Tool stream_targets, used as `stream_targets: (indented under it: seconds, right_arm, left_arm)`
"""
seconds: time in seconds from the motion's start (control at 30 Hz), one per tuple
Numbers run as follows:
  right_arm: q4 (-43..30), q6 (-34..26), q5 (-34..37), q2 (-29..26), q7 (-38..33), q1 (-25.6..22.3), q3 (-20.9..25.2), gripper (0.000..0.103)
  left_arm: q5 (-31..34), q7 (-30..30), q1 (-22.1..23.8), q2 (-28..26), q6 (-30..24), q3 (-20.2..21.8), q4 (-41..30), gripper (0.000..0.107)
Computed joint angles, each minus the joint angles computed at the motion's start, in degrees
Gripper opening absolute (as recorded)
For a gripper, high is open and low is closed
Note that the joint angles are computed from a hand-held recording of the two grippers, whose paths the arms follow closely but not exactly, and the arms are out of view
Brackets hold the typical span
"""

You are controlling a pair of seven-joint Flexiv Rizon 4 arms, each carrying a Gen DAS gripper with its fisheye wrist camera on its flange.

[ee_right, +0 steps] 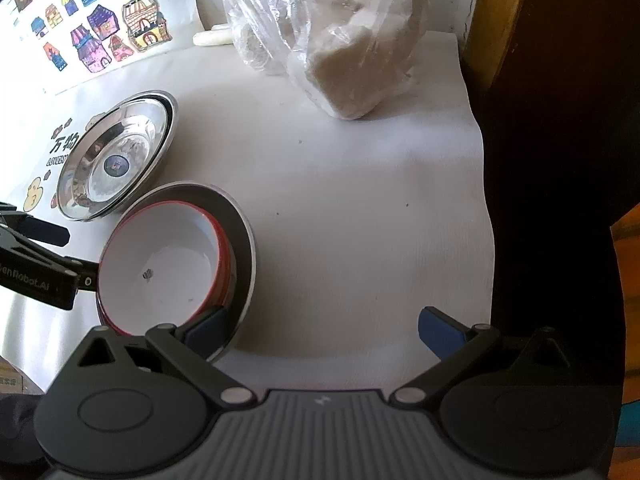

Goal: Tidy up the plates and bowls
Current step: 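Move both grippers to the rim of the steel bowl holding the white bowls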

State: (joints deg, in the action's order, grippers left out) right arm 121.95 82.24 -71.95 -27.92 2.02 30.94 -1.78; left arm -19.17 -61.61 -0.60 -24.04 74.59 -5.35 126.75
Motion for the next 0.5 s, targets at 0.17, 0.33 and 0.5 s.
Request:
stream_targets:
  seconds: [0.17, 0.33, 0.5]
  right_arm:
    - [-0.2, 0.8, -0.9, -0.1, -0.4, -0.1, -0.2, 0.096]
    - [-0.5, 2.5, -2.8, -0.4, 0.3, -0.7, -0.5, 0.086]
    - [-0.8, 3.3, -2.2, -0.8, -0.9, -0.8, -0.3, 0.079]
  left_arm:
    - [0.6, -1.0, -0.5, -0.4, -0.5, 0.7, -0.6, 0.102]
    - [1.3, -1.4, -0.7, -0.8, -1.2, 0.9, -1.4, 0.100]
    - [1.1, -0.7, -0.1, -1.0, -1.6, 0.3, -1.6, 0.097]
